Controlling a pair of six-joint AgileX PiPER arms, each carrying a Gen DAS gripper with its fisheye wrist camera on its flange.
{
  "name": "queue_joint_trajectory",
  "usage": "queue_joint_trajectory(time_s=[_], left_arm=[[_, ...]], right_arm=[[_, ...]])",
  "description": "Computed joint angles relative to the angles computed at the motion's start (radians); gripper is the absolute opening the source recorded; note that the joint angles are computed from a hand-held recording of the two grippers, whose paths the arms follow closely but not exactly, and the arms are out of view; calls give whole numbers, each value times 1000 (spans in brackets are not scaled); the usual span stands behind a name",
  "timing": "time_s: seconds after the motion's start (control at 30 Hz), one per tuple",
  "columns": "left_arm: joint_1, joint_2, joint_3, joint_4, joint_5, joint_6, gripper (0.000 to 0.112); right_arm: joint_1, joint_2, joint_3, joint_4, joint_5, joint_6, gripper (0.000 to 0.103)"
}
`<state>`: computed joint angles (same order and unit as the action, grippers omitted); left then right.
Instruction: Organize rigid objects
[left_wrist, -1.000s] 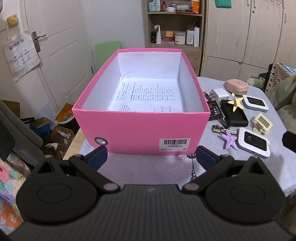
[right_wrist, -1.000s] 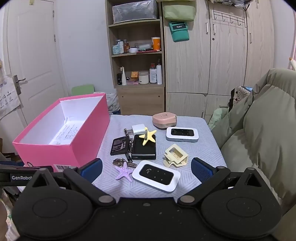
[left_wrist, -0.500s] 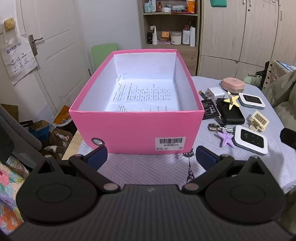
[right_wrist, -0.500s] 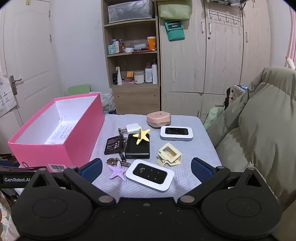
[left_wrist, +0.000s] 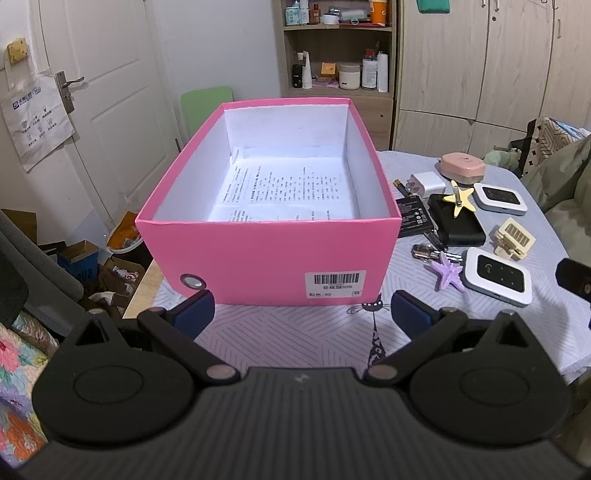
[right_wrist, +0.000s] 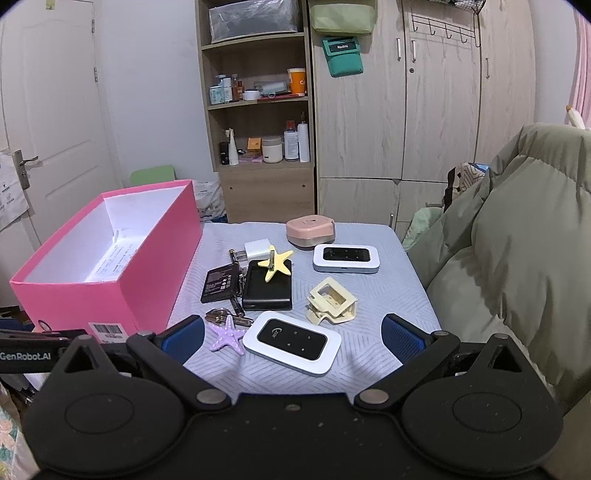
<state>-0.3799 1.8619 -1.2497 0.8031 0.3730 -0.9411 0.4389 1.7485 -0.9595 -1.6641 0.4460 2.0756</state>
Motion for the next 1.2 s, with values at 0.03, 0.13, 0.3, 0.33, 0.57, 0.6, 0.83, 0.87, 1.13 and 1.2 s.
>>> queue_joint_trajectory(time_s=[0.03, 0.13, 0.3, 0.33, 0.57, 0.6, 0.83, 0.87, 1.13, 1.2], left_arm=[[-1, 0, 1, 0, -1, 0, 103], [-6, -2, 4, 9, -2, -9, 103], [-4, -11, 20, 20, -20, -16, 103], [-5, -14, 24, 30, -24, -26, 103], [0, -25, 34, 34, -31, -28, 103], [0, -25, 34, 34, -30, -30, 103], [13, -44, 30, -60, -21, 72, 103], [14, -47, 30, -64, -21, 77, 103], [17, -58, 35, -74, -28, 89, 103], [14, -57, 35, -74, -32, 91, 103]], right_arm=[[-2, 0, 2, -1, -1, 1, 103], [-5, 2, 2, 6, 4, -1, 103], [-6, -1, 6, 8, 5, -4, 103], [-7, -1, 6, 8, 4, -7, 103], [-2, 1, 4, 18, 6, -20, 103], [1, 1, 3, 21, 9, -23, 103], [2, -17, -12, 78, -2, -103, 103], [4, -23, -15, 85, 0, -120, 103], [17, -40, -17, 92, 21, -143, 103], [17, -37, -18, 97, 20, -149, 103]])
